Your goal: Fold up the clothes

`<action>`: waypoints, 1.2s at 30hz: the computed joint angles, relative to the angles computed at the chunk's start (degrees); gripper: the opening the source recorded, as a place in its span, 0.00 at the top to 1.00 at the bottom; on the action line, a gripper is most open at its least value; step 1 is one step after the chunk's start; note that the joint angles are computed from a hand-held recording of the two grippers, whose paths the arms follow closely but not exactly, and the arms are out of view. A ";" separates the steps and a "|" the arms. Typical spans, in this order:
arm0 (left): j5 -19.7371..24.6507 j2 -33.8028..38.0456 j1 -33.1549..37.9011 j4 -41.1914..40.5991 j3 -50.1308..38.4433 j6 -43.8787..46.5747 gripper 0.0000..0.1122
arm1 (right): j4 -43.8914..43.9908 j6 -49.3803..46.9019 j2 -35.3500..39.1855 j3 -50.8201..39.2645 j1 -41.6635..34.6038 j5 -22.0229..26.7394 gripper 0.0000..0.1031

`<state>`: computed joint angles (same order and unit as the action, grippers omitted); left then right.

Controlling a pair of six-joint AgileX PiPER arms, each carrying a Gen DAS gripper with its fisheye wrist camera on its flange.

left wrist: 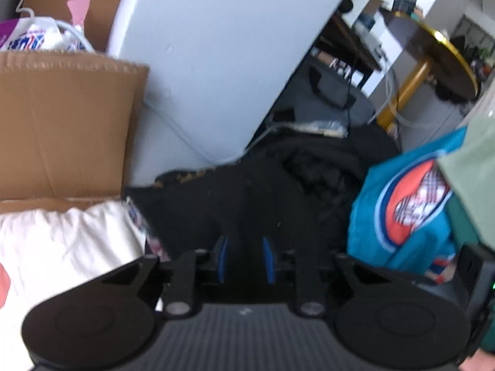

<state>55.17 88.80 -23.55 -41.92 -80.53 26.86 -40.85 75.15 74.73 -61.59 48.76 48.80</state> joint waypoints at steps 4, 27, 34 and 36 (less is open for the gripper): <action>-1.27 0.08 -0.84 3.09 2.31 0.33 0.84 | -0.32 0.88 -0.64 2.92 -0.88 -0.39 0.50; -5.12 -0.58 3.61 2.11 7.16 2.88 0.98 | 2.12 4.44 -5.83 12.14 -0.13 2.51 0.50; -6.10 -0.64 3.49 3.24 5.88 2.56 0.97 | 0.50 5.56 -8.50 11.15 3.38 6.97 0.50; -6.15 0.34 3.34 3.55 5.47 1.83 0.97 | -0.09 5.42 -8.45 10.51 4.24 7.33 0.50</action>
<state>49.02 89.14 -20.20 -38.37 -75.06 28.69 -40.94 80.57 66.28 -51.07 53.00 56.14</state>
